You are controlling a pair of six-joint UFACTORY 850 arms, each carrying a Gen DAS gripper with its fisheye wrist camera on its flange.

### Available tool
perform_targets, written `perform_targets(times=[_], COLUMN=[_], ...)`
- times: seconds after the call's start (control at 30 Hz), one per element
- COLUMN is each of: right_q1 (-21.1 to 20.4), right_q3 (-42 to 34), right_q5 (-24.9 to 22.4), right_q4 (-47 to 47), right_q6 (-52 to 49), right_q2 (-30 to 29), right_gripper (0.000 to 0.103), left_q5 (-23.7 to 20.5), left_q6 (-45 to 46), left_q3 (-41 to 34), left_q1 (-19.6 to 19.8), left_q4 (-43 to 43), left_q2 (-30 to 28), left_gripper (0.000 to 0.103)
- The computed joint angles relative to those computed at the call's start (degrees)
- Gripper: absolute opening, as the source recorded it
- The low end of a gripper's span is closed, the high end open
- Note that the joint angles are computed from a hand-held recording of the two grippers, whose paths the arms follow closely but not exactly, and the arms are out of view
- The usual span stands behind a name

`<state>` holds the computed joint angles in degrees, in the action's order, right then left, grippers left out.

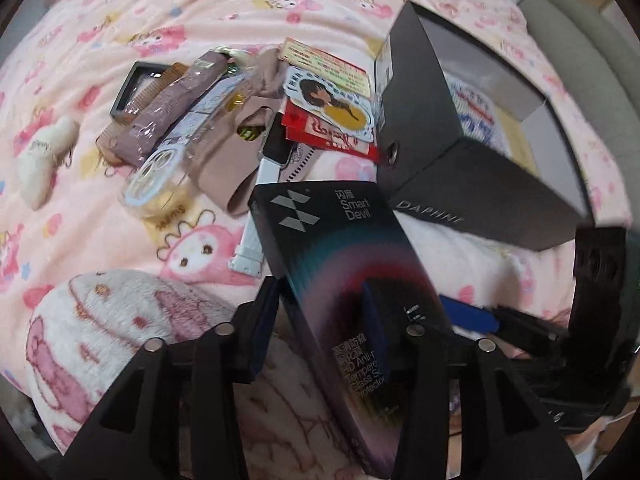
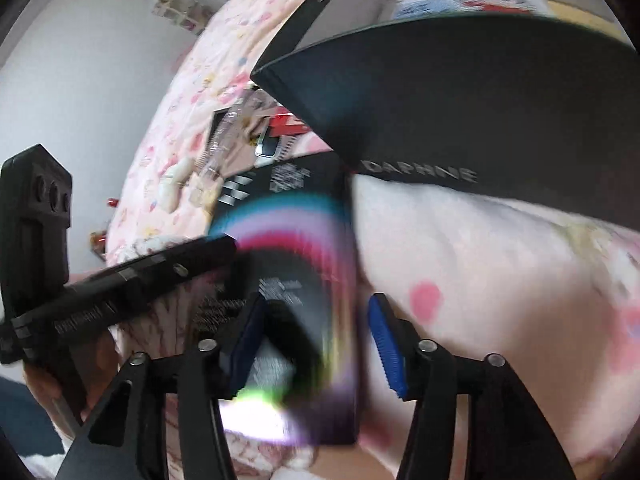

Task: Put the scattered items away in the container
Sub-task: 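Carry the Smart Devil box with the left gripper over the black box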

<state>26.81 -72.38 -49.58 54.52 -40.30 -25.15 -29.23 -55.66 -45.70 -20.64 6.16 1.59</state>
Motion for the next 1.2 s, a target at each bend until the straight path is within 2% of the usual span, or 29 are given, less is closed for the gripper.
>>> perform_targets(times=[0.07,0.13,0.3,0.47,0.57,0.63,0.7,0.83,0.87,0.93,0.97,1.07,1.2], right_q1=[-0.59,-1.48,-3.78,-5.6,-5.85,-7.06,-8.15,-7.83,-7.79,-7.0,-6.67,-5.77,-7.66], right_q3=[-0.78,0.42,6.39,11.47,12.91,13.6,13.89,13.07,12.78,12.03,11.68,11.62,13.35], right_q5=[-2.07,-2.61,-4.11,-2.14,0.67,0.76,0.89,4.62,4.6,4.54,4.21,5.29,5.54], right_q4=[2.25,3.84,5.47,-0.51,-4.14,-1.69,0.37,-1.55,-1.02,-0.45,-0.59,-1.69,2.59], right_q6=[0.3,-1.29,-3.96,-3.03,0.07,0.18,-0.96,0.33,-0.02,-0.23,-0.31,0.93,-1.78], right_q2=[-1.48,-0.64,5.89,12.66,13.13,12.95,13.14,13.31,12.91,11.63,10.99,11.05,14.08], right_gripper=[0.052,0.05,0.046,0.046,0.046,0.046,0.046,0.046,0.046,0.046,0.046,0.041,0.04], left_q5=[-0.99,-1.07,2.71,6.5,5.94,5.02,4.26,2.81,2.86,3.74,3.94,4.6,6.08], left_q6=[-4.31,-3.86,4.31,16.74,25.24,24.92,23.37,19.1,19.43,25.29,26.25,25.12,33.36], left_q3=[-0.6,-0.39,1.82,0.24,-1.7,-2.86,-3.18,-3.17,-2.97,-2.02,-1.91,-1.56,-1.2], left_q1=[-1.51,-1.94,-2.07,-3.51,-3.11,-3.12,-3.06,-3.51,-3.51,-3.1,-3.4,-4.26,-3.63], left_q4=[4.79,4.8,-4.38,-14.66,-23.1,-22.63,-21.32,-17.23,-17.96,-24.75,-26.07,-24.91,-32.81], left_q2=[-0.47,0.26,3.5,0.9,-2.57,-3.93,-3.91,-3.21,-3.14,-3.03,-3.14,-2.78,0.01], left_gripper=[0.048,0.048,0.048,0.047,0.046,0.046,0.046,0.046,0.048,0.049,0.054,0.054,0.048])
